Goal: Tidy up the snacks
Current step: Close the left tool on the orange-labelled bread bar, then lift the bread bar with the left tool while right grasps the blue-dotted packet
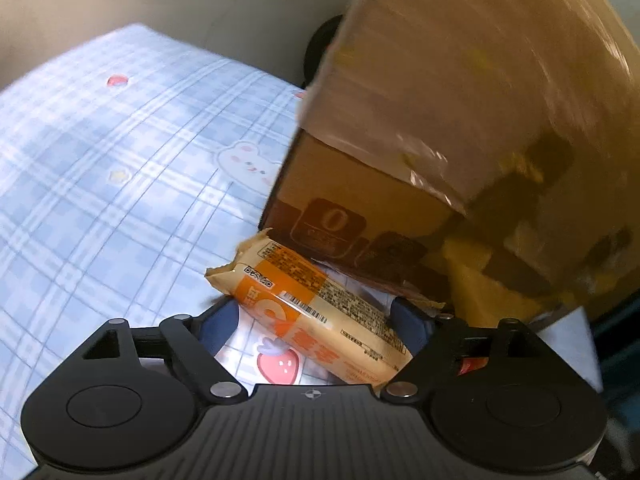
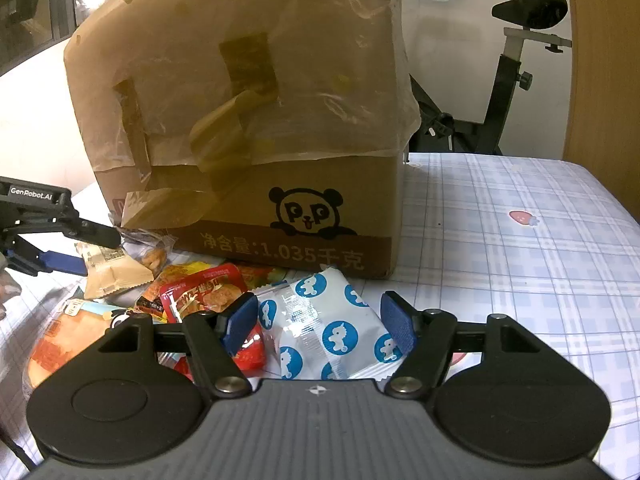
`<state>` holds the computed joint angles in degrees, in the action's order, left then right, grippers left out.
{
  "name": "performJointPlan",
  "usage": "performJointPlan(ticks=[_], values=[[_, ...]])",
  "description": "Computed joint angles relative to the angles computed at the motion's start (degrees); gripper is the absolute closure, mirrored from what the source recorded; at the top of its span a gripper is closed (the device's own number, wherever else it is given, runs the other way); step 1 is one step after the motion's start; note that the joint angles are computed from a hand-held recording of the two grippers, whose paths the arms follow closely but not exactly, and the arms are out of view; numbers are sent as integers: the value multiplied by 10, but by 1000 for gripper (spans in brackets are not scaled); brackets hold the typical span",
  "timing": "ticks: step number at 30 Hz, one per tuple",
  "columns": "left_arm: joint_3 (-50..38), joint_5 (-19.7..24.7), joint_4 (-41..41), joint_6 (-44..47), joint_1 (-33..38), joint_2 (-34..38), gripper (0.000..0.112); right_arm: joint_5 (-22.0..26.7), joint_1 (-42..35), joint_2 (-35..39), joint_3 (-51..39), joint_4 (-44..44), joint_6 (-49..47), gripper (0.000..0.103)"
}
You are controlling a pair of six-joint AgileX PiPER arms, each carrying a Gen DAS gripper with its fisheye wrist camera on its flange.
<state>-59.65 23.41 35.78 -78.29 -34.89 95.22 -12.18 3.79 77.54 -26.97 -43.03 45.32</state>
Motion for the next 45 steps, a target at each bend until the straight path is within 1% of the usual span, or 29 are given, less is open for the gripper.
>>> performJointPlan(ticks=[2,5,6,7,8,11,13,15,16,19,22,25,27,30,31,32,34,36,37,39,40,41,42,43,45], values=[[7,-2,31,-31,-6,-2,28,-2,-1,0,0,-5,6,32],[27,-5,49,-57,-5,-19,41,-5,-5,-1,1,-25,27,32],[32,-5,57,-67,-4,-24,47,-5,-6,-1,1,-29,31,32],[43,-6,77,-91,-4,-35,51,-5,-6,-1,-1,-35,37,32],[56,-16,83,-95,3,-45,54,-5,-6,-1,-1,-39,42,32],[76,-4,101,-93,0,-70,57,-4,-6,-1,-1,-38,43,32],[97,-9,112,-94,1,-93,60,-5,-5,-1,-1,-37,43,32],[113,-2,126,-96,-4,-115,66,-4,-5,-1,-2,-37,43,32],[119,1,132,-94,-6,-125,66,-5,-5,-1,-2,-38,45,32],[132,29,159,-73,-19,-154,68,-4,-5,-1,-2,-39,45,32],[137,44,130,-26,-20,-179,69,-3,-4,0,-2,-36,43,32],[124,65,140,-19,-29,-179,72,-3,-4,0,-2,-35,42,32],[114,80,143,4,-32,-184,76,-3,-5,0,-2,-37,43,32],[94,108,178,17,-46,-183,82,-4,-5,0,-2,-39,46,32],[88,111,187,27,-50,-181,83,-4,-5,-1,-2,-39,45,32],[84,109,189,38,-51,-179,83,-4,-5,-1,-2,-38,45,32],[80,84,153,86,-43,-175,83,-4,-5,-1,-2,-39,45,32],[83,60,149,89,-46,-163,83,-4,-5,-1,-2,-39,46,32],[81,56,139,96,-48,-157,83,-5,-6,0,-2,-41,47,32],[74,46,82,140,-45,-141,83,-5,-5,-1,-1,-36,45,32],[77,45,77,144,-50,-138,83,-5,-5,-1,-1,-34,42,33],[79,48,95,130,-57,-130,83,-5,-5,-1,-1,-34,42,33],[78,65,123,109,-73,-122,83,-4,-4,-1,-1,-34,43,33],[77,80,129,111,-81,-121,83,-5,-5,-1,-1,-34,43,33],[73,77,104,138,-74,-115,78,-6,-5,-2,0,-36,46,33]])
